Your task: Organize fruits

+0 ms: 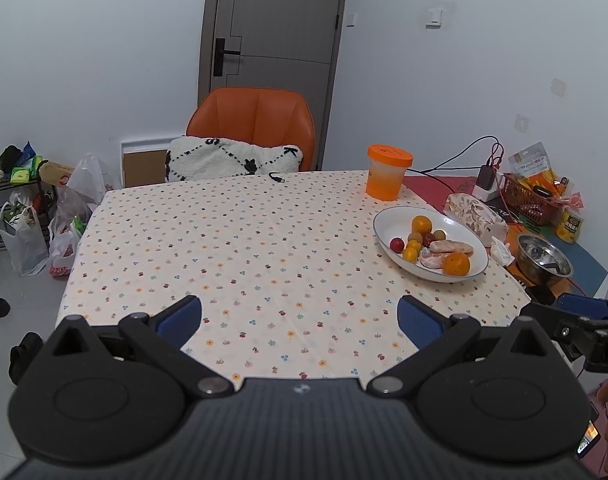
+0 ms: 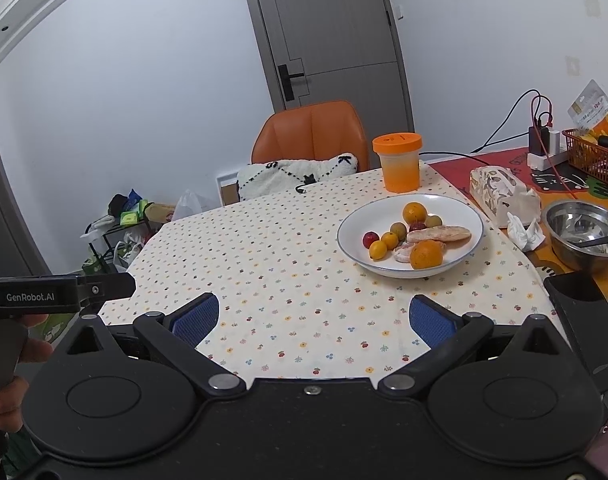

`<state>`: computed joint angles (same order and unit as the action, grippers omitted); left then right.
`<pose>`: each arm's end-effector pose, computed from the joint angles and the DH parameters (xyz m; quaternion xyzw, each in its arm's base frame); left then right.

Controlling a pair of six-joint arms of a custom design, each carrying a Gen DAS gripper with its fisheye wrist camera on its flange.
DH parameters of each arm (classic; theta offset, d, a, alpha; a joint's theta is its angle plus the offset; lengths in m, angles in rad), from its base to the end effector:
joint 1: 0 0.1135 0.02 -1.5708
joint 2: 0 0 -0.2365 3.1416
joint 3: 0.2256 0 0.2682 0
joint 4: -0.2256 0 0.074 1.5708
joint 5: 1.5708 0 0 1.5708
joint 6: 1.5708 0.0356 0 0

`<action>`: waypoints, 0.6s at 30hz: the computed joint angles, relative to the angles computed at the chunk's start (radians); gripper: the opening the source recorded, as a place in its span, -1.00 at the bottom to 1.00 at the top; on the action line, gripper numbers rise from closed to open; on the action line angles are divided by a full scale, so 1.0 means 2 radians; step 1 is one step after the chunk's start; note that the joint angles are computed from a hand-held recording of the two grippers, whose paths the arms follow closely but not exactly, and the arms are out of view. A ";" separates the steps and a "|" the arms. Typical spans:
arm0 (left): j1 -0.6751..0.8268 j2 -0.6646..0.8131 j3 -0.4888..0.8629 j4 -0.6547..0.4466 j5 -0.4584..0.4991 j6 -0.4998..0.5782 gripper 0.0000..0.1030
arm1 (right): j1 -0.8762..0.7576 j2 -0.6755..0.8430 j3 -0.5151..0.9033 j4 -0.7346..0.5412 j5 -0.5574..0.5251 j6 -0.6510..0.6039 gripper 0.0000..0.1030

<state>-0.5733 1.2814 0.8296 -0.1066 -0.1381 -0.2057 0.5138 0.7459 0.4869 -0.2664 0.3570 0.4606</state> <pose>0.2602 -0.1622 0.2221 0.1266 0.8639 -0.1279 0.4704 0.1866 0.0910 0.2112 0.0659 0.8548 0.0941 0.5061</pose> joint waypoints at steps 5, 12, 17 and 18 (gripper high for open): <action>0.000 0.000 0.001 -0.001 0.000 -0.001 1.00 | 0.003 0.003 0.001 0.001 0.001 -0.002 1.00; 0.002 0.001 0.000 -0.001 0.003 0.000 1.00 | 0.003 0.005 0.001 0.001 0.001 0.000 1.00; 0.001 0.004 0.000 0.001 0.004 -0.001 1.00 | 0.002 0.004 0.000 0.001 0.000 0.000 1.00; 0.001 0.005 0.001 0.001 0.004 -0.002 1.00 | 0.002 0.004 -0.001 0.002 -0.001 0.000 1.00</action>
